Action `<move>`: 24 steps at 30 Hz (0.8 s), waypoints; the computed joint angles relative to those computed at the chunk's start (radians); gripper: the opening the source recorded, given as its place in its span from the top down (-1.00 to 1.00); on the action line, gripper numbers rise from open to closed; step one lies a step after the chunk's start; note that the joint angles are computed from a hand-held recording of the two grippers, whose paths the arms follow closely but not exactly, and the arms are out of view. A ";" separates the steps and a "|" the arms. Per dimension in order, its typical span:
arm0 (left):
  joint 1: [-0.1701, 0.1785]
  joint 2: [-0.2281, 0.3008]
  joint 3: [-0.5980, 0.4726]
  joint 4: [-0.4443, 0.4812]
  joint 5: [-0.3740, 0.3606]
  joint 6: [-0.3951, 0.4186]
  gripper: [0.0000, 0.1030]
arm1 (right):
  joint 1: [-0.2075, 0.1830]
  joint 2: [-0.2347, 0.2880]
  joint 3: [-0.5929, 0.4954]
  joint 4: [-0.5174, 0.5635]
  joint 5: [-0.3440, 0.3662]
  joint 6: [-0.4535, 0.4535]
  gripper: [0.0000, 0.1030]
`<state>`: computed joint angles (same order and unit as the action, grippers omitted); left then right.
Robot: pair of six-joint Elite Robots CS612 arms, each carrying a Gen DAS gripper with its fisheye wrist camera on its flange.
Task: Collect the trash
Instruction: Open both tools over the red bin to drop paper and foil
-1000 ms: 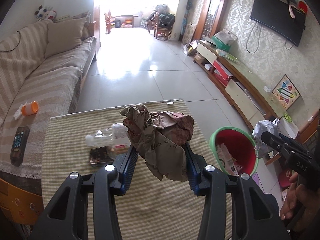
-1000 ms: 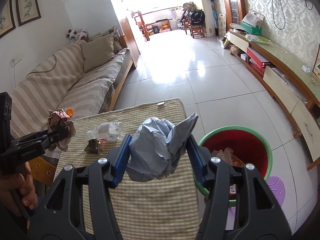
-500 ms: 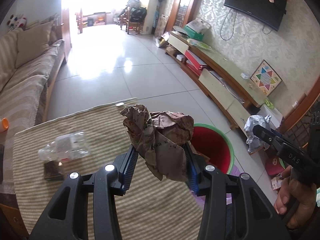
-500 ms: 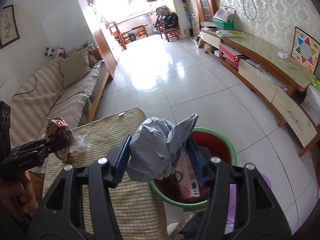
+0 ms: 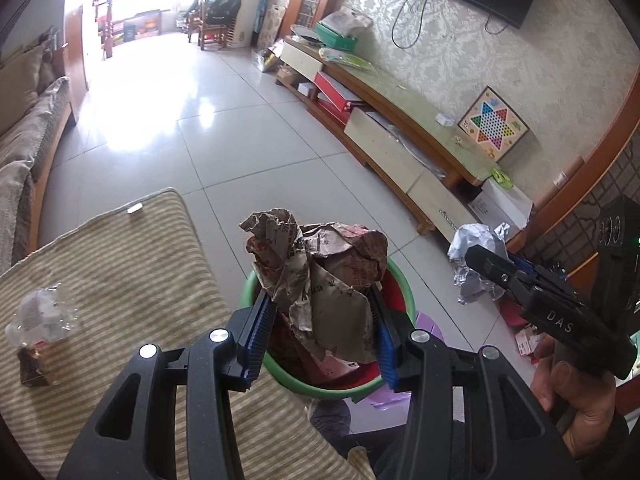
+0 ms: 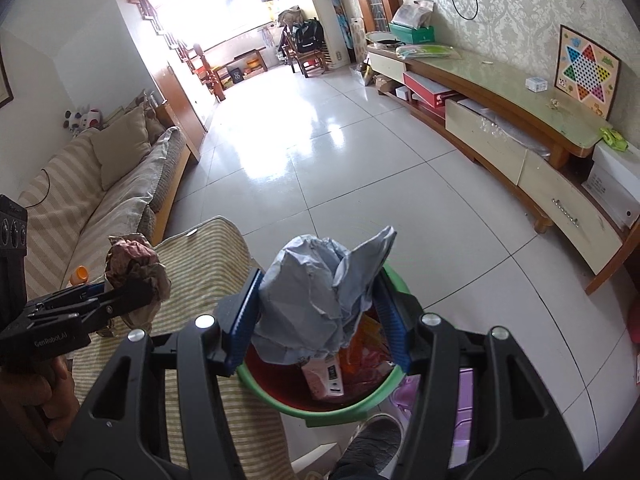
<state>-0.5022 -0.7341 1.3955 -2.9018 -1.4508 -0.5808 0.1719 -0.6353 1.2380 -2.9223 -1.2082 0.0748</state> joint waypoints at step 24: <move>0.014 0.087 -0.108 0.101 -0.095 0.031 -0.12 | 0.003 0.084 -0.112 0.081 0.027 0.008 -0.07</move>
